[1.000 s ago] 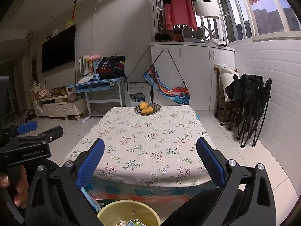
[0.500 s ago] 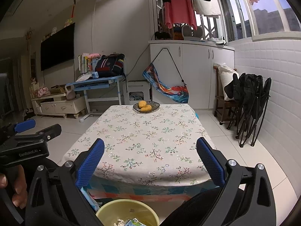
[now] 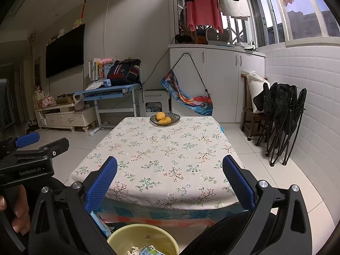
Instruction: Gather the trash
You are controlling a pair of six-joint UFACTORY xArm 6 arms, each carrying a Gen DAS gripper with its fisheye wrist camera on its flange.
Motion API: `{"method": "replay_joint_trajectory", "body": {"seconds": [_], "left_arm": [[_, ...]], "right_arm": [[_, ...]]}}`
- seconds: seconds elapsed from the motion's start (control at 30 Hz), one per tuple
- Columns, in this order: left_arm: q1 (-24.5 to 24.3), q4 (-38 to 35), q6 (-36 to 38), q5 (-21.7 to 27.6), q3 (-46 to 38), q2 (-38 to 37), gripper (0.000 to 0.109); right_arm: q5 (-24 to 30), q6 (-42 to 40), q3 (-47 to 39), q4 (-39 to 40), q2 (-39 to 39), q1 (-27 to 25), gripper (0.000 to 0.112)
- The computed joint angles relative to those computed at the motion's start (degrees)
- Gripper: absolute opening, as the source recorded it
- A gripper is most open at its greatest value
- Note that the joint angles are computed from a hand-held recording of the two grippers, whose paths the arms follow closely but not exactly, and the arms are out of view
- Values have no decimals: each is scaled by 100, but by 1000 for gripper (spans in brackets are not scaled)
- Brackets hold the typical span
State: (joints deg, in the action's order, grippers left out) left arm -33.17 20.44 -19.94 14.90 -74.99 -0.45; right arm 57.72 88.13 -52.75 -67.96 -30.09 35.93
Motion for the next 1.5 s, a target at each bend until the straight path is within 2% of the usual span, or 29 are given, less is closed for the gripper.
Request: {"method": "replay_joint_trajectory", "body": {"seconds": [1.0,1.1,1.23,1.33,1.43,1.5], "left_arm": [[-16,-9,82,50,-10,18,96],[-4,148,-57,-36,33,-7,96],[42,777,-517,-350,201,-110,96],[39,452,-278,-273,182,-102,96],[19,-277,290,-14,55,-33,96],[15,-493,486,95,-30,11,96]], "right_arm": [[-33,-59,21,32,-17,-34,95],[-35,-61,20,32,-17,-36,95],[-31,-65,23,37,-25,-36,95],[-56,-64,34,32,-19,-55,95],[-41,-79,62,34,-47,-64,95],[-62,-103,92,58,-70,-96,95]]}}
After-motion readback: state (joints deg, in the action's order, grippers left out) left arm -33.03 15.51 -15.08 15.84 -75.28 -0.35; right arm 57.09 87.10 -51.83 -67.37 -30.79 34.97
